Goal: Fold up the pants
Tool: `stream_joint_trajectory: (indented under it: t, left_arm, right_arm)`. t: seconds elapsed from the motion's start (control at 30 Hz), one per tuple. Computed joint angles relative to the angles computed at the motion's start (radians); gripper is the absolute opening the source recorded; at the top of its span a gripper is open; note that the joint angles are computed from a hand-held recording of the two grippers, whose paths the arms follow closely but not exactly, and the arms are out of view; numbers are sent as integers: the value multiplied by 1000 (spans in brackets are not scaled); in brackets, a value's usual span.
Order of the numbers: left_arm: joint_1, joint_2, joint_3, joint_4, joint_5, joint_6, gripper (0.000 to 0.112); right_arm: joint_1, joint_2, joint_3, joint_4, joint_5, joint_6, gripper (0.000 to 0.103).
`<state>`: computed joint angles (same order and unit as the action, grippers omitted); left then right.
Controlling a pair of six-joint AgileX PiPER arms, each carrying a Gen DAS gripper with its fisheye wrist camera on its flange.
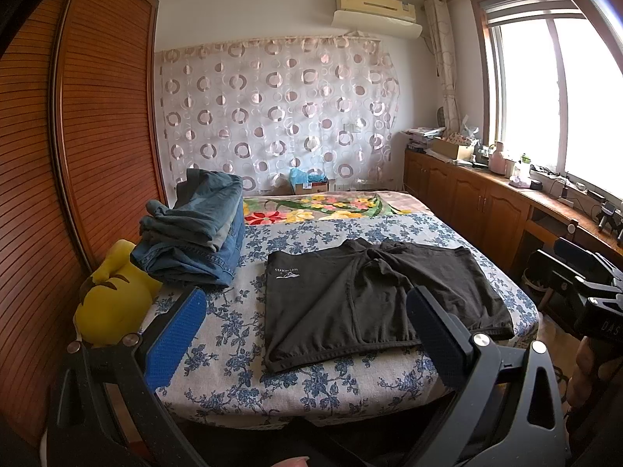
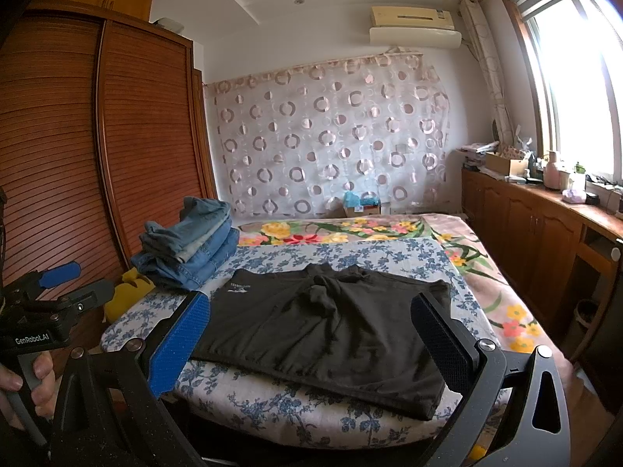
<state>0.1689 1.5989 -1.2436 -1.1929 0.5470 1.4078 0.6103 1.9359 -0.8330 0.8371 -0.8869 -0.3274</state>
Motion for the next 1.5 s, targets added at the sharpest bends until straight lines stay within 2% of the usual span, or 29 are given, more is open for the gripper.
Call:
stream_joint_trajectory:
  t: [0.5, 0.57, 0.9, 0.93, 1.1, 1.17, 1.5]
  left_arm:
    - [1, -1, 4, -11, 0, 11, 103]
    - [-7, -13, -13, 35, 3, -44, 103]
    - [-7, -13, -14, 38, 5, -48, 103]
    - [-11, -21, -25, 75, 14, -92, 103]
    - [-17, 17, -59, 118, 32, -140, 103]
    - [-51, 20, -76, 173, 22, -210, 103]
    - [-61, 99, -100, 192, 19, -200, 103]
  right_arm:
    - [-2, 2, -3, -1, 1, -2, 103]
    - [-1, 2, -2, -1, -2, -1, 103]
    - [-9, 4, -4, -14, 1, 3, 103]
    - [-7, 3, -3, -10, 2, 1, 103]
    - [-23, 11, -12, -3, 20, -5, 103]
    - [-27, 13, -12, -4, 22, -8, 103]
    - [-59, 20, -7, -20, 56, -14, 103]
